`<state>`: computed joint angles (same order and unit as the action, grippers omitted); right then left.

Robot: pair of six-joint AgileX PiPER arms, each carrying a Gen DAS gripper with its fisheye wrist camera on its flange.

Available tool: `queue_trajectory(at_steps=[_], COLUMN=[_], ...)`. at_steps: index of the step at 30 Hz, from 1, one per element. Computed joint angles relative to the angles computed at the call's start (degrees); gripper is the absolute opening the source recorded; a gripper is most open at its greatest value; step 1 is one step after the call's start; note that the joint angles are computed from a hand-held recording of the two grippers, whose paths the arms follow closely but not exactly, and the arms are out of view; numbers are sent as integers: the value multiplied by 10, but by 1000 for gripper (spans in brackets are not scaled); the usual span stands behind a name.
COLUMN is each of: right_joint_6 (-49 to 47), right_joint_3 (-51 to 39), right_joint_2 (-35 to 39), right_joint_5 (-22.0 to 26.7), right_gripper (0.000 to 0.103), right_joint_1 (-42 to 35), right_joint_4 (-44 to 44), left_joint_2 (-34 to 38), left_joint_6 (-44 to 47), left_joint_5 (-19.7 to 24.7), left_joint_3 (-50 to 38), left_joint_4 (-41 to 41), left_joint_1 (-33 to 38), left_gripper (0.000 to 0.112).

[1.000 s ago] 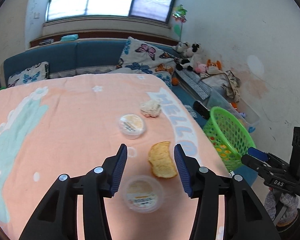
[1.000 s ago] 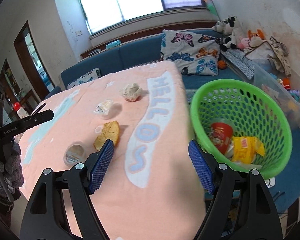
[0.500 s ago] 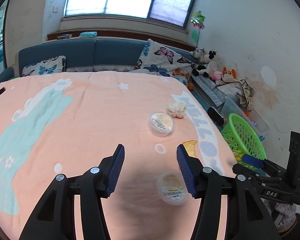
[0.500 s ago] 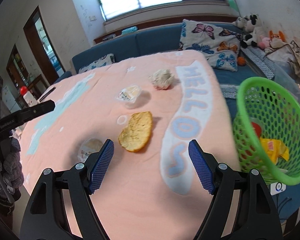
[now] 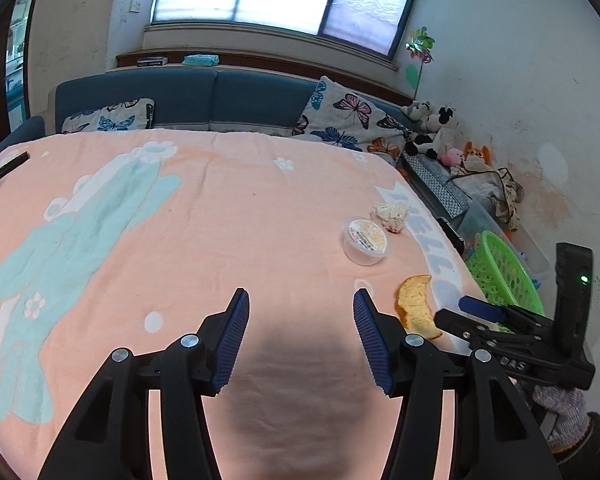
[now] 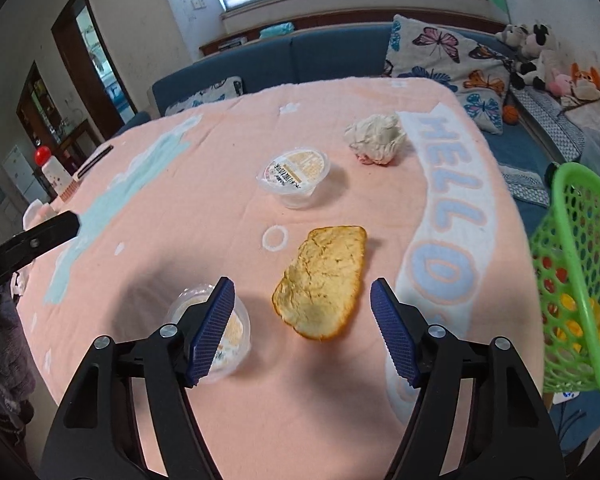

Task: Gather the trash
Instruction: 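Move the right tool back to the table and grasp the bread slice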

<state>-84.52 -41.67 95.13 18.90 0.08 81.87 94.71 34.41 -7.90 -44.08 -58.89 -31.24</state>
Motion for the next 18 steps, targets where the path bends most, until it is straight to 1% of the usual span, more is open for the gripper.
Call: queue_trajectory(at_steps=[1, 2, 3, 5, 8, 10, 11, 14, 16, 18], right_joint_6=[2, 11, 24, 35, 72, 113, 119, 150, 176, 197], right_joint_3=[-6, -14, -24, -37, -58, -74, -79, -99, -112, -122], right_joint_2=[7, 17, 27, 44, 69, 87, 92, 111, 124, 132], right_joint_5=[-5, -12, -17, -20, -28, -35, -40, -40, -37, -38], right_gripper=[70, 70, 70, 70, 70, 70, 70, 70, 71, 71], right_joint_1=[5, 11, 15, 19, 23, 29, 31, 34, 34, 36], right_joint_4=[-1, -10, -21, -28, -64, -108, -114, -147, -175, -196], left_joint_2=[0, 0, 1, 7, 9, 13, 16, 24, 27, 30], left_joint_6=[-15, -44, -50, -29, -112, -190, -202, -204, -253, -262], left_joint_5=[2, 4, 8, 9, 9, 11, 11, 13, 15, 16], left_joint_3=[1, 4, 4, 2, 6, 7, 7, 2, 2, -1], left_joint_4=[13, 42, 49, 30, 112, 192, 205, 211, 261, 270], left_joint_1=[2, 7, 10, 12, 20, 25, 26, 27, 32, 35], left_gripper=[53, 53, 53, 53, 54, 54, 54, 54, 54, 54])
